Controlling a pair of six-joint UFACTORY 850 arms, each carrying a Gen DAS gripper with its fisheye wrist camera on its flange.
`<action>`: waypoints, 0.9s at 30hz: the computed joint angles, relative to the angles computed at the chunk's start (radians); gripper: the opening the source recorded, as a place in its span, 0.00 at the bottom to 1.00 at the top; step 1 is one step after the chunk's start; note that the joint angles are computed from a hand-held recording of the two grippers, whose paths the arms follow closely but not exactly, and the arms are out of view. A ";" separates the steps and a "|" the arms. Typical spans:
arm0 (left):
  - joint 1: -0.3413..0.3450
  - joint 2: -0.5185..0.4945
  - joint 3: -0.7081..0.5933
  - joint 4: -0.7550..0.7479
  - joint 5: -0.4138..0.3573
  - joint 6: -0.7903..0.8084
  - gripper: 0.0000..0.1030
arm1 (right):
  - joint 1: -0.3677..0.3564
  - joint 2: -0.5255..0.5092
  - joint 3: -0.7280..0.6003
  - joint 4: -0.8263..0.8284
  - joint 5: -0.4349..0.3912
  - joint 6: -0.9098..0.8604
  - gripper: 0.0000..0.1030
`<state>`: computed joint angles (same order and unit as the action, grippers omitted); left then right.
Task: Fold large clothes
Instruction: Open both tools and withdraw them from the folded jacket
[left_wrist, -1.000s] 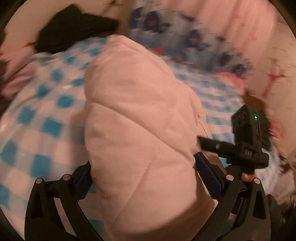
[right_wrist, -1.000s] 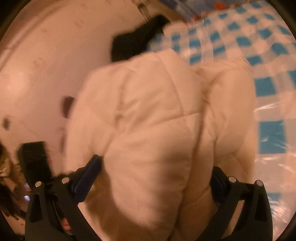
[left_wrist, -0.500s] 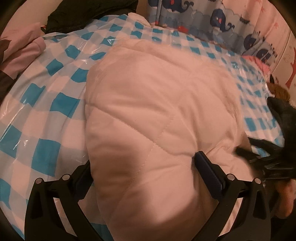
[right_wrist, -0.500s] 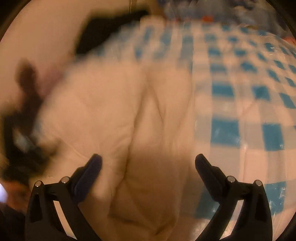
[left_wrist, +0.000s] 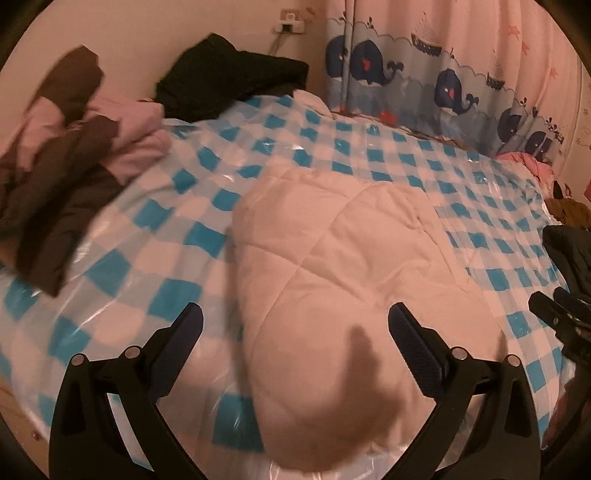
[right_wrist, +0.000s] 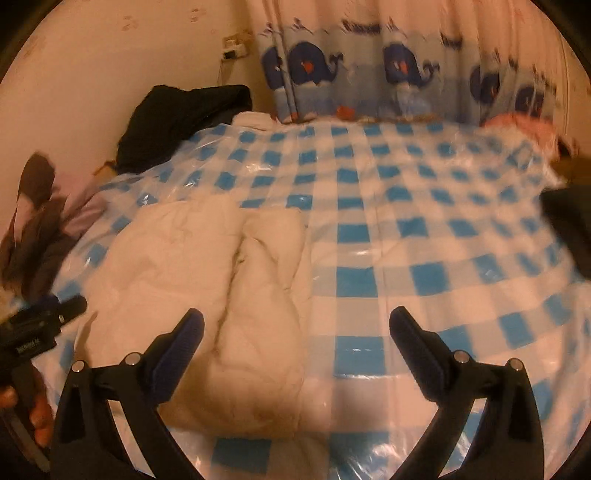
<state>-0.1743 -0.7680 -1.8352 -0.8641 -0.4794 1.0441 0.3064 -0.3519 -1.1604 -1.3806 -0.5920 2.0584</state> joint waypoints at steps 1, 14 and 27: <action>0.002 0.018 0.025 -0.009 0.009 0.018 0.94 | 0.006 0.003 0.001 0.016 -0.002 -0.021 0.94; 0.013 0.057 0.062 0.065 -0.103 0.005 0.94 | 0.062 -0.033 -0.082 0.447 -0.046 -0.452 0.94; 0.018 0.037 0.025 0.129 -0.149 -0.054 0.94 | 0.053 -0.091 -0.167 0.529 -0.058 -0.501 0.94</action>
<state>-0.1558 -0.7308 -1.8105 -0.7352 -0.6280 0.9897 0.3591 -0.4428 -1.3270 -0.8515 -0.6498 1.5573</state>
